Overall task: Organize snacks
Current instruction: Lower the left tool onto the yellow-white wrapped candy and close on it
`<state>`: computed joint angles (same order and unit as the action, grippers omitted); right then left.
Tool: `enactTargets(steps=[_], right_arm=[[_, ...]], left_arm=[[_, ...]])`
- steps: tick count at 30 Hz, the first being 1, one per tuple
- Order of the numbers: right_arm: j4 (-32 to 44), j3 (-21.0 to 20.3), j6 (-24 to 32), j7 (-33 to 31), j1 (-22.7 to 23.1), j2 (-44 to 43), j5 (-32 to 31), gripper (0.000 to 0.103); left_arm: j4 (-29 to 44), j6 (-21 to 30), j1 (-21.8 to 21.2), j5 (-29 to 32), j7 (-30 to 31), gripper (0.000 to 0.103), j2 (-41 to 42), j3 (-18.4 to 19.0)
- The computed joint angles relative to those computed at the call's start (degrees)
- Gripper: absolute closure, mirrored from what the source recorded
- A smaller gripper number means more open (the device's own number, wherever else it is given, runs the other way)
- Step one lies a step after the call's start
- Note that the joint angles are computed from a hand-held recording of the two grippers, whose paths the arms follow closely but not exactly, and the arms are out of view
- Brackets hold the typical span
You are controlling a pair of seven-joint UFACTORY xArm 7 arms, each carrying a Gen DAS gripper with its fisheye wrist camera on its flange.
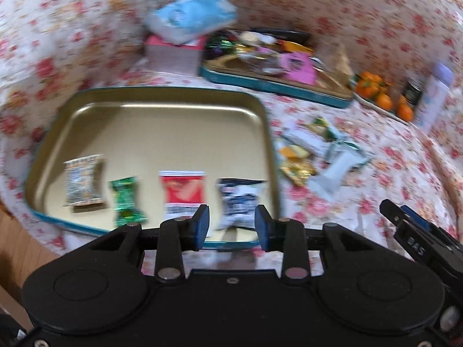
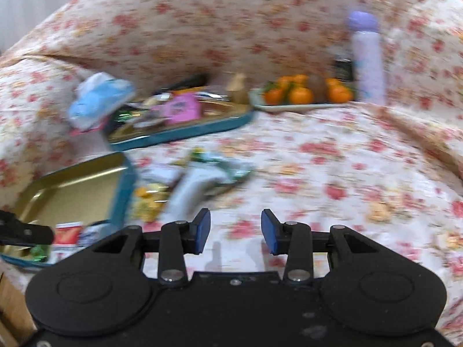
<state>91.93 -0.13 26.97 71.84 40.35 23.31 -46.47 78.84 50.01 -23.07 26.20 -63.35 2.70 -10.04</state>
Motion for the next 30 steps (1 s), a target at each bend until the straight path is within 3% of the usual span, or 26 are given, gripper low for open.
enactTargets(steps=[6, 12, 15, 19, 22, 25, 30], right_arm=[[1.06, -2.82, 1.99, 2.14, -2.22, 2.12, -3.85, 0.061], [10.5, -3.83, 4.32, -6.11, -4.62, 9.93, -0.34, 0.06], [15.42, -3.9, 6.26, -10.65, -4.91, 12.9, 3.26, 0.06], [18.55, -0.89, 1.86, -18.43, -6.8, 14.02, 10.79, 0.059], [25.68, 4.98, 1.69, -28.52, -9.23, 17.82, 19.7, 0.054], [34.08, 5.75, 4.35, -33.16, -7.27, 22.37, 23.52, 0.054], [44.74, 1.52, 9.59, -37.33, -2.01, 29.09, 24.99, 0.052]], left_arm=[[9.54, 0.13, -2.06, -0.37, 1.2, 0.06, 7.86, 0.81], [20.33, 0.59, -4.51, -1.38, 1.88, 0.06, 16.14, 3.92], [27.79, 3.28, -5.96, -0.57, 2.85, 0.06, 21.41, 6.07], [35.34, 4.89, -6.09, -2.79, 6.07, 0.06, 26.97, 7.76], [40.89, 6.59, -6.28, -4.35, 9.34, 0.06, 30.84, 8.74], [44.69, 8.06, -6.53, -5.53, 12.0, 0.06, 33.46, 9.6], [50.31, 11.85, -6.61, -8.1, 15.89, 0.06, 37.32, 10.2]])
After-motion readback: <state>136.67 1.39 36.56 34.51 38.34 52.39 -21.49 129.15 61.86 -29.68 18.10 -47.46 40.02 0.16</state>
